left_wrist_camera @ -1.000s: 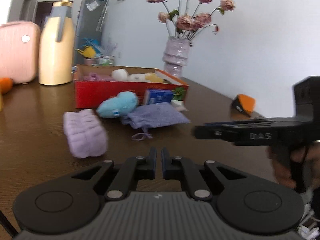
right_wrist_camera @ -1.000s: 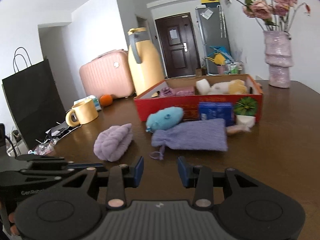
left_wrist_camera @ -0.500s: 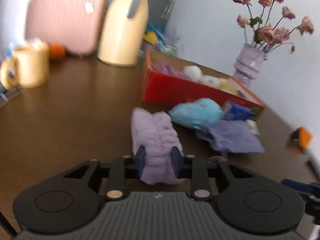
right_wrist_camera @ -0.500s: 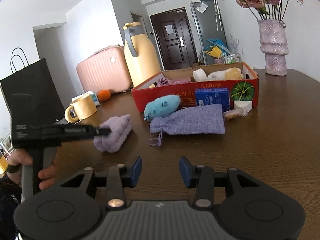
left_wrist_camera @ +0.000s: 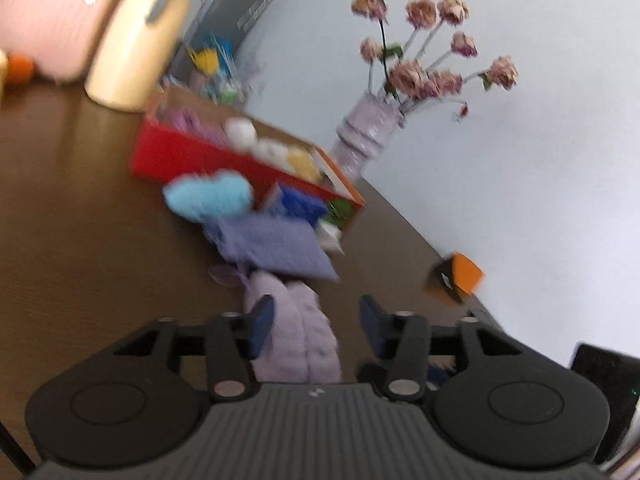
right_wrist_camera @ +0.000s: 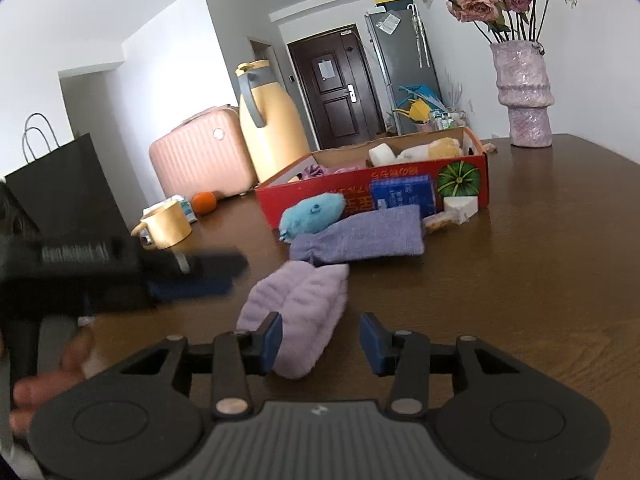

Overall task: Organize soft objects
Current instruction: 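Close both grippers on the lavender fuzzy headband and lift it, then carry the headband into the box and open both grippers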

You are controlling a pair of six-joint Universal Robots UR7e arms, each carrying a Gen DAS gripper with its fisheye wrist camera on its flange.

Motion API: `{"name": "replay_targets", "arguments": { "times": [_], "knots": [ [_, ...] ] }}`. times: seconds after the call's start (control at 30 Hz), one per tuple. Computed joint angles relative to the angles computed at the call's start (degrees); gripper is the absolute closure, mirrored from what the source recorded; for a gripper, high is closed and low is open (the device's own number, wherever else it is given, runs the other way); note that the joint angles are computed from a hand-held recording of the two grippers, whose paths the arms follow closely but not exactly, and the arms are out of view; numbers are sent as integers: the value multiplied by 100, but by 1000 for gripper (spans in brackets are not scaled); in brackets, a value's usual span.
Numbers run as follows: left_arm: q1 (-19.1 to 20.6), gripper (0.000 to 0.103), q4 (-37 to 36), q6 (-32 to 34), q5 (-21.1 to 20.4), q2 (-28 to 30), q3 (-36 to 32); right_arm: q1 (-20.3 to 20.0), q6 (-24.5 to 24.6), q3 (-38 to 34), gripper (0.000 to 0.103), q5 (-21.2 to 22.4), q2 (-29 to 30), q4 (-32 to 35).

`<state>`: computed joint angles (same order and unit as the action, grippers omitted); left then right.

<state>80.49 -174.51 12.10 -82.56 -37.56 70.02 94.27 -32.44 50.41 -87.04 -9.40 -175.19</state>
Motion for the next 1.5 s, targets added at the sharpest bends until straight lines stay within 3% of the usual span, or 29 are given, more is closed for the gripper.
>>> {"name": "replay_targets", "arguments": {
  "times": [0.1,0.2,0.3,0.4,0.43,0.53,0.6,0.7,0.77,0.83,0.9,1.0,1.07,1.13,1.23,1.33,1.37,1.43,1.5],
  "knots": [
    [-25,50,-110,126,535,21,-117,2,-16,-119,53,75,111,58],
    [-13,50,-64,-12,1019,118,-301,29,7,-565,53,105,354,575],
    [-18,49,-329,13,1345,89,-216,32,-452,-643,55,740,356,1366],
    [-22,47,-705,147,1681,61,-132,-8,-949,-396,56,1408,248,1365],
    [-7,47,-732,135,1721,19,-101,-15,-947,-359,56,1440,221,1292],
    [24,45,-659,168,1622,-125,86,-22,-636,-277,55,1090,157,735],
    [53,45,-482,300,1316,-164,187,-16,-388,-338,54,706,180,453],
    [80,46,-170,164,1066,6,-14,-23,175,-717,55,202,343,662],
    [107,50,-127,97,917,157,-207,-74,482,-868,60,348,396,983],
    [105,65,284,-63,908,210,-395,-100,681,-964,60,476,453,1095],
    [79,65,714,-193,970,171,-433,-105,886,-1090,60,439,536,1011],
    [49,65,799,-201,927,16,-200,-140,1194,-1258,60,492,643,969],
    [59,63,941,-302,759,-87,-123,-117,1243,-1388,60,312,722,1018],
    [48,54,795,-201,749,-93,-86,-82,1180,-1532,61,173,820,1068],
    [19,54,619,-192,1070,45,-236,-39,1129,-1800,67,38,983,1155],
    [67,55,830,-374,1049,156,-444,-17,1013,-1776,75,-72,991,1111],
    [77,57,833,-364,1005,164,-443,-7,933,-1741,79,-87,978,1082],
    [80,76,669,-268,952,179,-384,26,725,-1642,86,-183,943,975],
    [85,79,648,-141,825,163,-349,49,612,-1616,89,-223,928,950]
  ]
}}
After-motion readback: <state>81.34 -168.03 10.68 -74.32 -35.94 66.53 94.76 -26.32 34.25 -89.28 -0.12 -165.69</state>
